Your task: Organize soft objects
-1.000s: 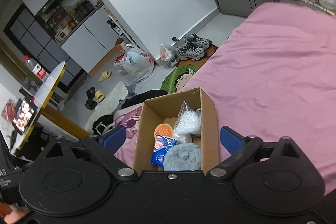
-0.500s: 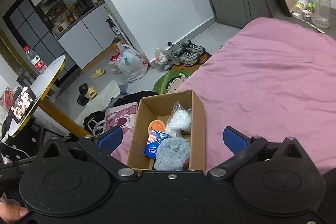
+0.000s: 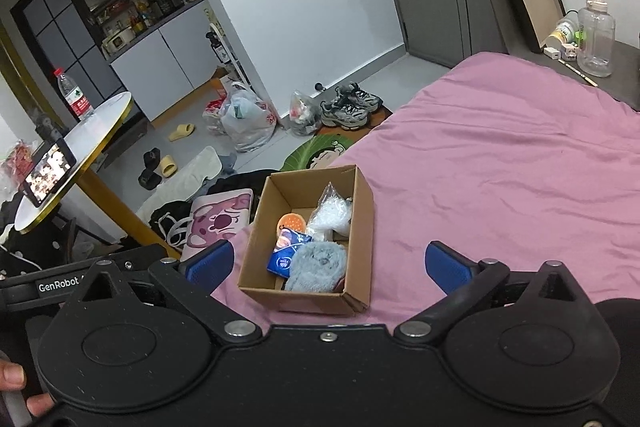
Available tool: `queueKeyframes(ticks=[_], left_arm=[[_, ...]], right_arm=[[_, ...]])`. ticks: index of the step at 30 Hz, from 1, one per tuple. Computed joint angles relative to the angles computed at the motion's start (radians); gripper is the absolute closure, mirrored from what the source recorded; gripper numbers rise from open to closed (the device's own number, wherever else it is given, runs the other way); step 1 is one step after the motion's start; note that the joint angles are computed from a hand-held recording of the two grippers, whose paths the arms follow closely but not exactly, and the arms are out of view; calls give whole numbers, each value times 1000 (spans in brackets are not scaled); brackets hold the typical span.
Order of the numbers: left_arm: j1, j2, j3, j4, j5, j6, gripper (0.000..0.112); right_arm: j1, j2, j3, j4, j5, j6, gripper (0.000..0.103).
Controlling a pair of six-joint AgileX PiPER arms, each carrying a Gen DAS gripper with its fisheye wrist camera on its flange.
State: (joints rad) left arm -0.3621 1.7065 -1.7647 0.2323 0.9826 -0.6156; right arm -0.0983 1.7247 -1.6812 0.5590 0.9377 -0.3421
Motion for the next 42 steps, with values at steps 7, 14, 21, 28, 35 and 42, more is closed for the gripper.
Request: queueKeyframes(ticks=[7, 14, 21, 28, 35, 42], left_arm=[[-21, -61, 41, 13, 7, 14, 10], [-36, -102, 51, 9, 40, 50, 10], [-76, -127, 54, 36, 58, 59, 10], [-119, -152, 63, 67, 74, 51, 10], [-134, -162, 69, 73, 83, 53, 10], [-144, -165, 71, 80, 88, 48, 10]], right_arm=[[-6, -53, 32, -17, 9, -7, 0], [-14, -104, 59, -34, 26, -28, 0], [-44, -151, 106, 7, 60, -75, 0], [-55, -194, 150, -1, 57, -89, 0], [-71, -203, 162, -2, 52, -80, 0], [-71, -205, 166, -7, 50, -77, 0]])
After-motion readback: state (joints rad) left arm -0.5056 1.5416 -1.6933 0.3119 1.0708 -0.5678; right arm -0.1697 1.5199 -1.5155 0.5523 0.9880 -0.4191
